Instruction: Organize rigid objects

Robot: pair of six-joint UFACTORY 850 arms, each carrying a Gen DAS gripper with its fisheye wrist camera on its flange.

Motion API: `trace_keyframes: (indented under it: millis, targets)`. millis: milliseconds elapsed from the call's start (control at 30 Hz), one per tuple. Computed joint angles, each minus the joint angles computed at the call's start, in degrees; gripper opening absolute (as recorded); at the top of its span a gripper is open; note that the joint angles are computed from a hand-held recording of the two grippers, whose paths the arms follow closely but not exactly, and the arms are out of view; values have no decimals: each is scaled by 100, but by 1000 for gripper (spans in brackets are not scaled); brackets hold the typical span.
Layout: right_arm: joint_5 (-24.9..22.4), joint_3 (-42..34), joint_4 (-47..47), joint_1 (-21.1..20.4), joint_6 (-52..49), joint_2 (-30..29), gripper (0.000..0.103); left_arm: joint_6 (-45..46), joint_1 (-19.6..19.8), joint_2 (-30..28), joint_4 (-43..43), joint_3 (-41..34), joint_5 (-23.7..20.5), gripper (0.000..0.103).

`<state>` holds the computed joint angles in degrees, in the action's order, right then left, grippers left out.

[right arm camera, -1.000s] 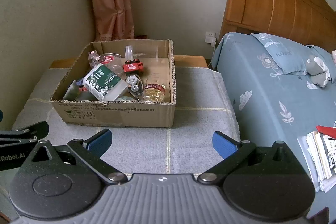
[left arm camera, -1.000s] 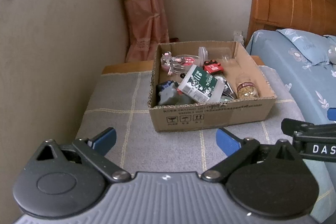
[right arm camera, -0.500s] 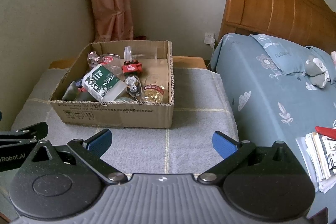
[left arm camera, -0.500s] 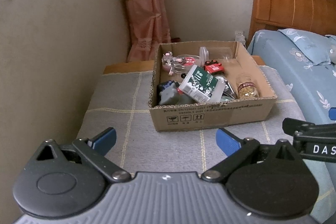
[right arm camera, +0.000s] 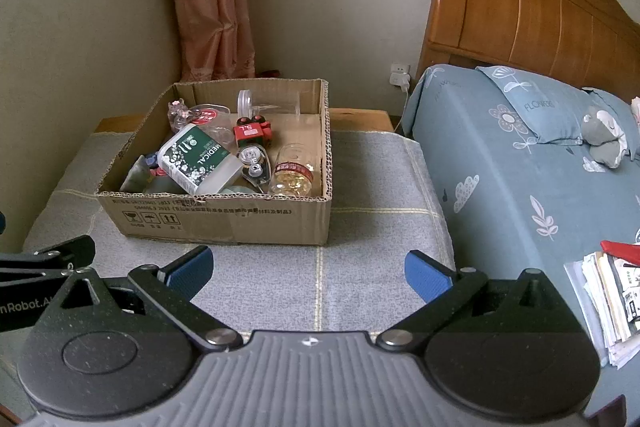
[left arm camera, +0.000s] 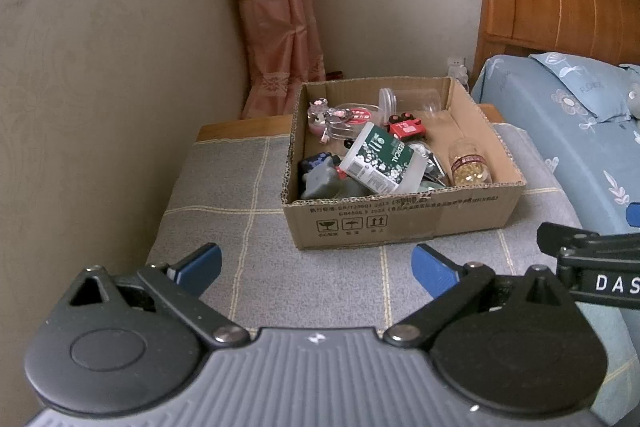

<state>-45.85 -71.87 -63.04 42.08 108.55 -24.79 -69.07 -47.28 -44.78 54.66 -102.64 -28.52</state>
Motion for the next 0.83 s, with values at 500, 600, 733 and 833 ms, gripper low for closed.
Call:
trace_keyframes:
  millis: [500, 600, 733, 833]
  targets:
    - [5, 32, -49, 10, 78, 25, 103, 40, -16, 16, -22, 11, -11, 101]
    - [6, 40, -55, 12, 82, 31, 103, 14, -19, 32, 7, 36, 3, 101]
    - [6, 42, -77, 11, 109, 29, 103, 63, -20, 27, 2, 31, 14, 101]
    - [20, 57, -99, 11, 143, 39, 103, 63, -22, 26, -1, 26, 8, 101]
